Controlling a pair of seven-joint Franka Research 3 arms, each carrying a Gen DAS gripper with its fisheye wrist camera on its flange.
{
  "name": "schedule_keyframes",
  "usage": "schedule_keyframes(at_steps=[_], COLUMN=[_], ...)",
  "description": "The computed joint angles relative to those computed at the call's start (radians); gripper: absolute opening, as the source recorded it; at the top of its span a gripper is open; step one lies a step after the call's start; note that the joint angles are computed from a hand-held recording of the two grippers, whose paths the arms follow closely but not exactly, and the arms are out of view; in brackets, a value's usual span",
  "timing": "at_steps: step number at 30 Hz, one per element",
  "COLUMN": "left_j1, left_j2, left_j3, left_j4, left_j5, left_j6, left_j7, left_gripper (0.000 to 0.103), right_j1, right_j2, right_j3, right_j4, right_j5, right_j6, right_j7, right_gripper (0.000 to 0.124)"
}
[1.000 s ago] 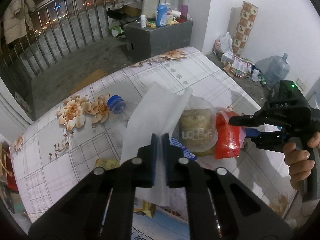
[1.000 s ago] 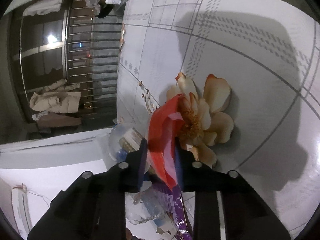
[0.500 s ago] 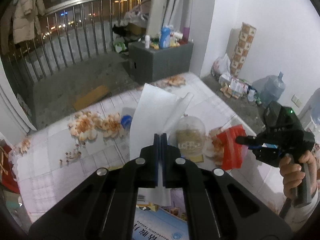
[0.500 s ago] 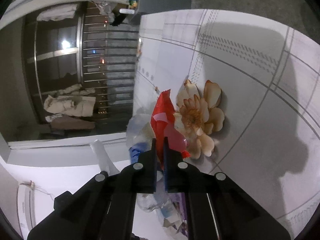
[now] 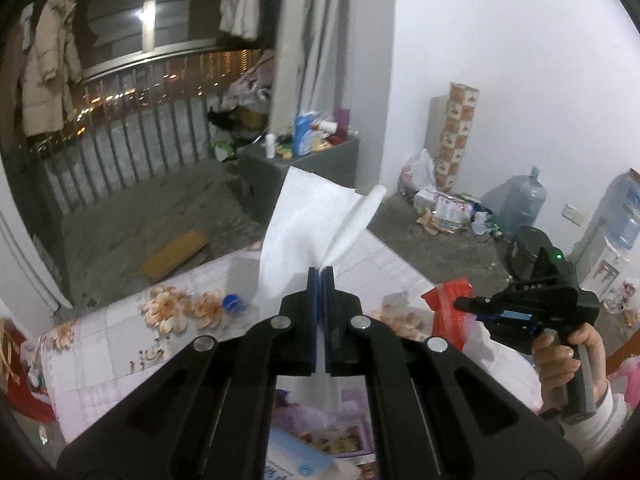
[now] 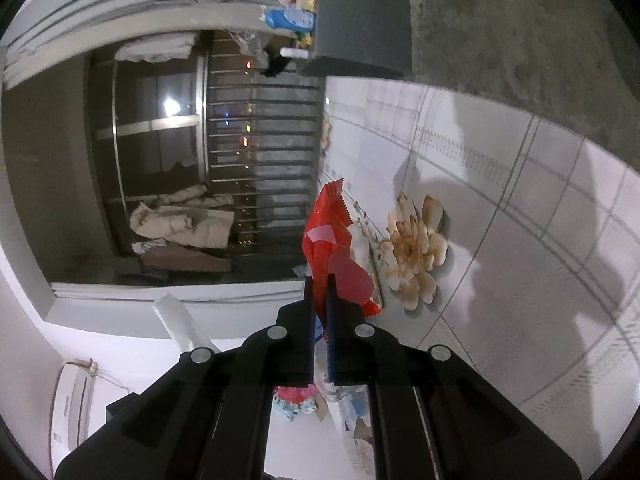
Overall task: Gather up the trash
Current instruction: 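Carry the white tissue and red bag in both tools to the blue basket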
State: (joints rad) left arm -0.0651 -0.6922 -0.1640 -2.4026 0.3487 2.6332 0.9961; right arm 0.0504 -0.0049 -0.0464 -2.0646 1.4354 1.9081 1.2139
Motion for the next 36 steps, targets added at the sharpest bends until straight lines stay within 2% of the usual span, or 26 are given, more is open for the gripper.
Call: schedule_keyframes(at_steps=[13,19,23,27,30,33,36], left_j1=[-0.076,-0.133,-0.186,-0.246,-0.273,-0.284,-0.308], left_j2=[0.203,0.365,0.483,0.626,0.767,0.915,1.074], left_j3=[-0.093,-0.120,-0.113,-0.100,-0.118,-0.150,-0.171], left_j4=[0.178,0.293,0.377,0.486,0.612,0.758,0.924], left_j5=[0.026,0.028,-0.014,-0.149,-0.290,-0.351,-0.357], left_j6=[0.020,0.042,0.054,0.059,0.040,-0.005,-0.066], left_j7=[-0.032,-0.034,-0.003,0.100,0.217,0.282,0.312], left_gripper=[0.000,0.000,0.000,0.000,0.000,0.000,0.000], right_j1=[-0.094,-0.155,-0.203,-0.254,-0.289,-0.322,-0.354], right_j2=[-0.049,-0.050,-0.046,-0.040,-0.033,-0.004,0.044], right_j3=[-0.080,-0.119,-0.144,-0.167,-0.180,-0.191,-0.196], right_j4=[-0.061,-0.077,-0.081,-0.082,-0.080,-0.066,-0.039], right_j5=[0.044,0.031,0.007,-0.034,-0.091,-0.151,-0.217], right_j6=[-0.064,-0.075,-0.070,-0.029,0.033,0.101,0.165], right_j7=[-0.040,-0.043,-0.043,-0.041,-0.044,-0.033,-0.005], right_gripper=[0.005,0.005,0.005,0.005,0.005,0.005,0.005])
